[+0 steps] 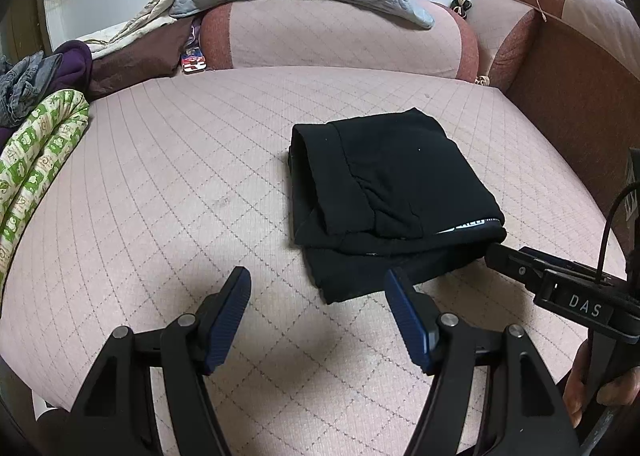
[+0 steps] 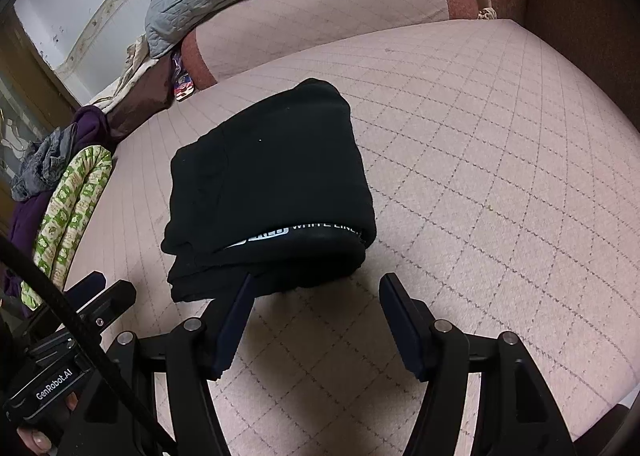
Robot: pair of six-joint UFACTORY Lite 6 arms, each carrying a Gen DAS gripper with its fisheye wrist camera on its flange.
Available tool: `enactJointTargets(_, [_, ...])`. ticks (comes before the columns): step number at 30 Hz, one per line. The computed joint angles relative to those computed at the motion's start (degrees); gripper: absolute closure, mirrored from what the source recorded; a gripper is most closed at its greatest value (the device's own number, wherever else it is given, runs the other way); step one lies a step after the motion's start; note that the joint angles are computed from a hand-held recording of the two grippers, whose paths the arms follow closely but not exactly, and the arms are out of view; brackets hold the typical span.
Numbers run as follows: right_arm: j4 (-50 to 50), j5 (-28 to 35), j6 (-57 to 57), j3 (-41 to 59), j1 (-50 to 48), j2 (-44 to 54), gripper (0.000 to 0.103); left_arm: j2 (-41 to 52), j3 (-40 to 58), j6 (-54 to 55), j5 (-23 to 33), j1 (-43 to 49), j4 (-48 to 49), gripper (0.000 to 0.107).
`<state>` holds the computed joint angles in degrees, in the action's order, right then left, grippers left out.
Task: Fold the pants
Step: 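Open both grippers and lift them away from the folded pants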
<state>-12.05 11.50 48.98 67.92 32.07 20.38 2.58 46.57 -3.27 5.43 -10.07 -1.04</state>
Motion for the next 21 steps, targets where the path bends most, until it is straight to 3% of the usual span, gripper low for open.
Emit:
enactJointTargets(8, [-7.7, 3.0, 7.8, -0.6, 2.1, -3.4, 0.033, -3.1, -1.8, 26.3, 0.9, 2.1, -26.0, 0.038])
enactJointTargets(13, [-10.2, 6.3, 10.0, 0.0, 3.3, -7.3, 0.033, -5.7, -2.4, 42.6, 4.3, 7.0, -42.5, 0.038])
enactJointTargets(17, [-0.5, 7.9, 0.1, 4.9, 0.5, -8.3, 0.029, -5.7, 2.1, 51.3, 10.6, 14.2, -49.7, 0.037])
enactJointTargets(21, [18.3, 12.2, -18.4, 18.3, -5.9, -1.9, 0.019, 0.1, 14.6, 50.0, 19.3, 20.7, -50.0, 0.022])
